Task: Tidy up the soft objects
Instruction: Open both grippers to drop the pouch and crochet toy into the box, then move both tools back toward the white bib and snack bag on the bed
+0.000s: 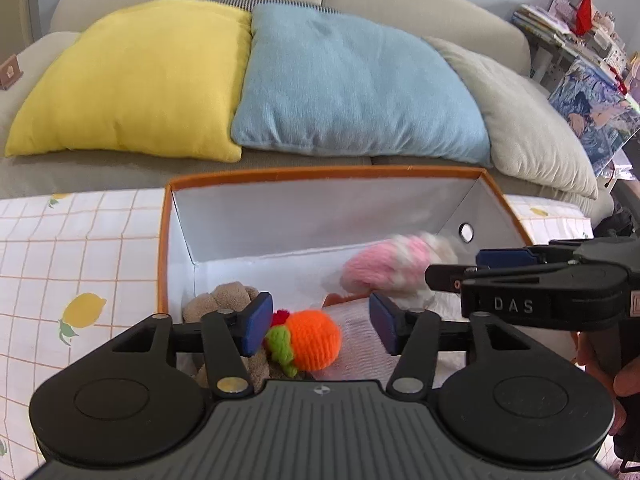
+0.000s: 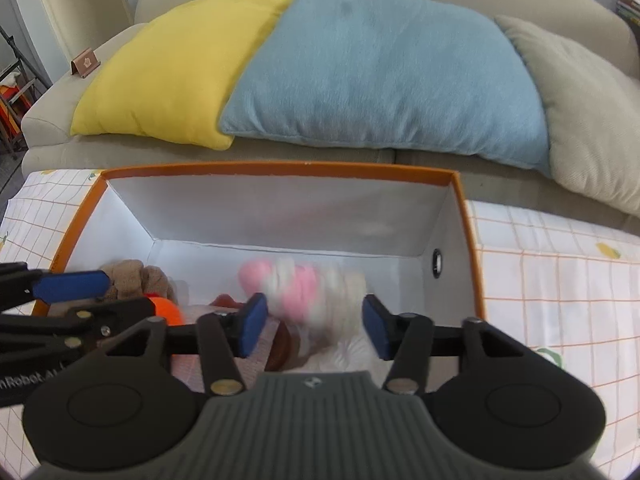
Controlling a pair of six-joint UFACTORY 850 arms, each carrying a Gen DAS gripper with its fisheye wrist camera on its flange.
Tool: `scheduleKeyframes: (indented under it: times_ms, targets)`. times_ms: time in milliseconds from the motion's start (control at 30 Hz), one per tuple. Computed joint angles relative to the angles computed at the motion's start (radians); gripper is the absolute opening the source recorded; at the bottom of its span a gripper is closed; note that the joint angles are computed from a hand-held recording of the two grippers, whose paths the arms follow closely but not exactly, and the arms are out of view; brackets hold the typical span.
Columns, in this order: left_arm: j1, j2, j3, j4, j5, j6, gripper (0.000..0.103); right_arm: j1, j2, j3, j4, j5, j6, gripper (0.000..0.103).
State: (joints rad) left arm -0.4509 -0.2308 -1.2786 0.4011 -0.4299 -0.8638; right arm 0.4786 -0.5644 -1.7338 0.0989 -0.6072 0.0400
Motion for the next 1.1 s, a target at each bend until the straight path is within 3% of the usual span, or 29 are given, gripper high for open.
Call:
scheduleKeyframes:
  times_ms: [300, 633, 733, 900, 1100]
  targets:
    - [-0.093, 0.117, 0.065, 0.309, -0.004, -0.292, 0.070, 0.010, 0.157, 0.173, -0.035, 0.101, 0.046, 0.070]
    - [-0.247, 0.248, 0.158, 0.567, -0.018, -0.579, 0.070, -0.014, 0.413, 0.443, 0.146, 0.161, -0.008, 0.072]
    - [-0.300, 0.275, 0.184, 0.594, -0.027, -0.623, 0.069, -0.024, 0.496, 0.529, 0.168, 0.174, 0.011, 0.072]
    - [-0.377, 0.310, 0.233, 0.567, -0.023, -0.645, 0.069, -0.031, 0.641, 0.679, 0.066, 0.205, 0.127, 0.072]
    - [-0.441, 0.329, 0.288, 0.486, -0.023, -0.648, 0.069, -0.048, 0.794, 0.842, -0.081, 0.166, 0.288, 0.072]
